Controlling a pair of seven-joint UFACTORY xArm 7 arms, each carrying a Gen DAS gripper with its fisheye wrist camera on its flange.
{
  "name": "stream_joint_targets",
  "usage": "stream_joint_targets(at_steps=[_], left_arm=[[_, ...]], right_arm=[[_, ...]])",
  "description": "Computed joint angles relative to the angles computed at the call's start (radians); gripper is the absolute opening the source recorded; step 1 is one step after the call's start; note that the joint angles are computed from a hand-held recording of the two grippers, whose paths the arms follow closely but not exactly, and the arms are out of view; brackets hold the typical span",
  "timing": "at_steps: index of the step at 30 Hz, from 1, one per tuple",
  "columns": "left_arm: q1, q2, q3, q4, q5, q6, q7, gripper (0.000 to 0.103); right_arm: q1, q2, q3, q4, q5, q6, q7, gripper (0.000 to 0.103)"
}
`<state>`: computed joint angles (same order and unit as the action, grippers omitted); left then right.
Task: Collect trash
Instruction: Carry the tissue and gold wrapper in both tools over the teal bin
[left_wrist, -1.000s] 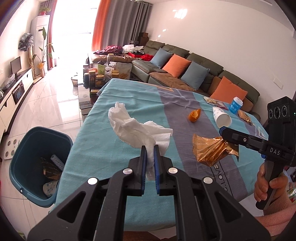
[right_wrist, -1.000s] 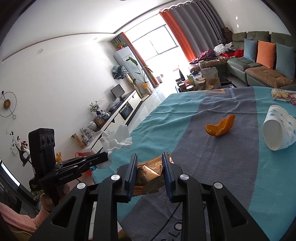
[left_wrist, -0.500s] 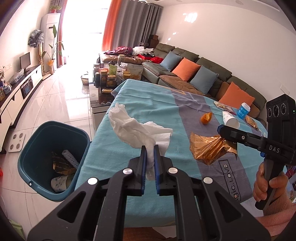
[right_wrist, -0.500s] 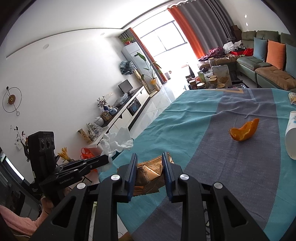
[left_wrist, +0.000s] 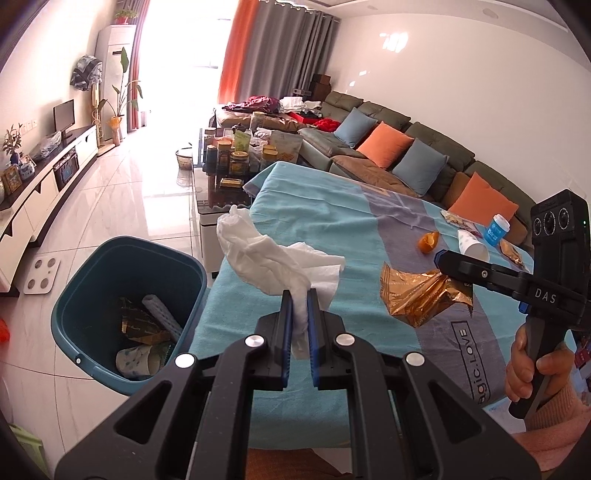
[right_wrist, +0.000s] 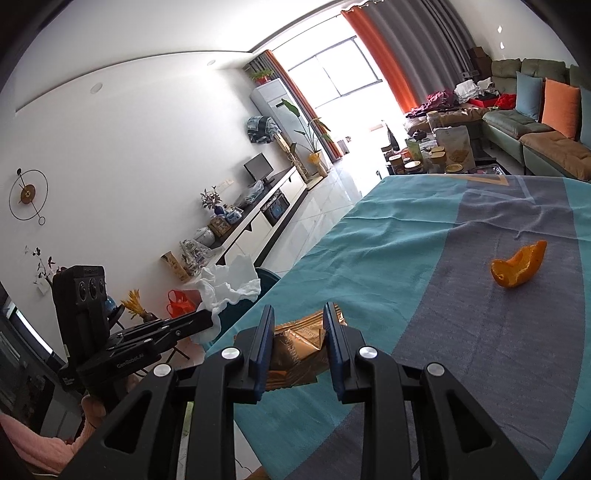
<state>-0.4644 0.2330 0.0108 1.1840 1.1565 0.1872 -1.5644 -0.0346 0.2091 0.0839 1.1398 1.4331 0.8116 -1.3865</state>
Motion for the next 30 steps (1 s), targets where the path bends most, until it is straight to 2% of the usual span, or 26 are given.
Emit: stream_joint_targets(at_steps=[30], left_arm=[[0.09,-0.088,-0.052,-0.085,0.116,0.048,-0.129,0.008]], right_arm=[[0.034,0.064,0.05,0.085,-0.037,-0.001,0.015,0.025]])
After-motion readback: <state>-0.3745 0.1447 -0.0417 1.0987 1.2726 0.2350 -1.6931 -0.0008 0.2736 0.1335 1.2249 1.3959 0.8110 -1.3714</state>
